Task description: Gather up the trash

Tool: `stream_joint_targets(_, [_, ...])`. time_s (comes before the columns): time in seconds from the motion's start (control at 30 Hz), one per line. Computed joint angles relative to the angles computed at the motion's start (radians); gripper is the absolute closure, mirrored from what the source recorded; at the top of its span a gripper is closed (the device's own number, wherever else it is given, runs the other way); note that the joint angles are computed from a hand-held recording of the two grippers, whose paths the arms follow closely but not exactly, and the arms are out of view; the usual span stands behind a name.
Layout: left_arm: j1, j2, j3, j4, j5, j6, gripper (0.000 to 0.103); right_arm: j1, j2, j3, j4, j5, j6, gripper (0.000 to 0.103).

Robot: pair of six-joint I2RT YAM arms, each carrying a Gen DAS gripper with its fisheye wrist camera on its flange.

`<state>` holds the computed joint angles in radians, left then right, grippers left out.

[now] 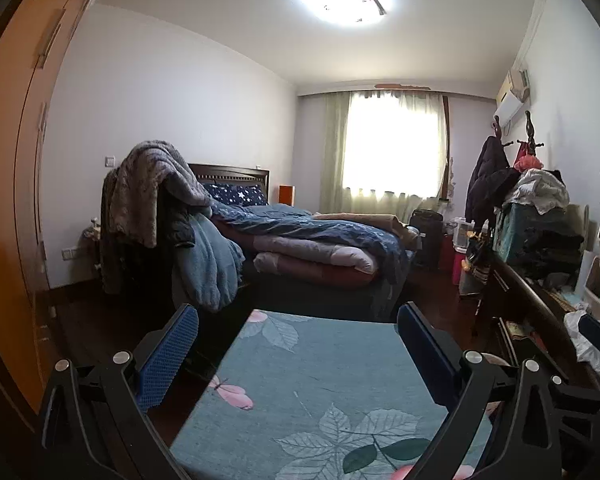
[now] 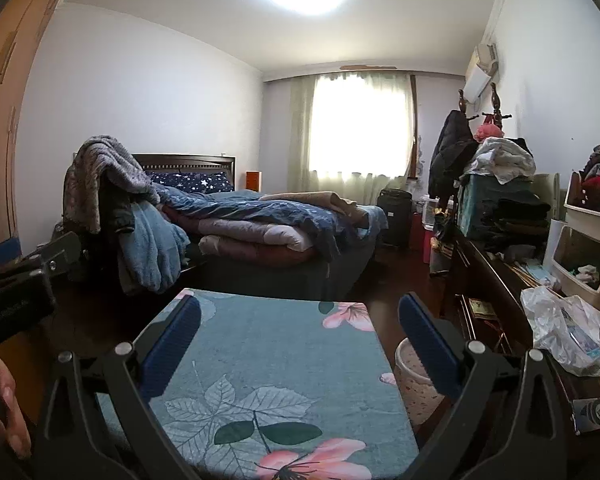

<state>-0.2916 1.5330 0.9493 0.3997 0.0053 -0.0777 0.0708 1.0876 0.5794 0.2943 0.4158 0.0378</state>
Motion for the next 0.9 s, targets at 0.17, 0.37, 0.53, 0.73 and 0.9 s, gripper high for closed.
stream_joint_targets(0.17, [0.006, 0.011, 0.010, -0.024, 0.016, 0.000, 0.004, -0.005, 0.002, -0.007, 0.002, 0.007, 0.006, 0.003])
stream_joint_targets(0.37, [0.004, 0.016, 0.010, -0.018, 0.013, 0.000, 0.004, -0.011, 0.005, -0.007, 0.006, 0.006, 0.004, 0.003])
stream_joint_targets(0.53, [0.003, 0.019, 0.010, -0.018, 0.013, 0.003, 0.004, -0.013, 0.002, -0.013, 0.014, 0.007, 0.005, 0.004])
stream_joint_targets(0.73, [-0.001, 0.017, 0.006, -0.009, 0.004, 0.000, 0.004, -0.013, -0.003, -0.012, 0.012, 0.006, 0.002, 0.003])
stream_joint_targets(0.9, [-0.006, 0.010, -0.015, 0.014, 0.003, -0.005, 0.004, -0.006, -0.006, -0.013, 0.013, 0.010, -0.003, 0.003])
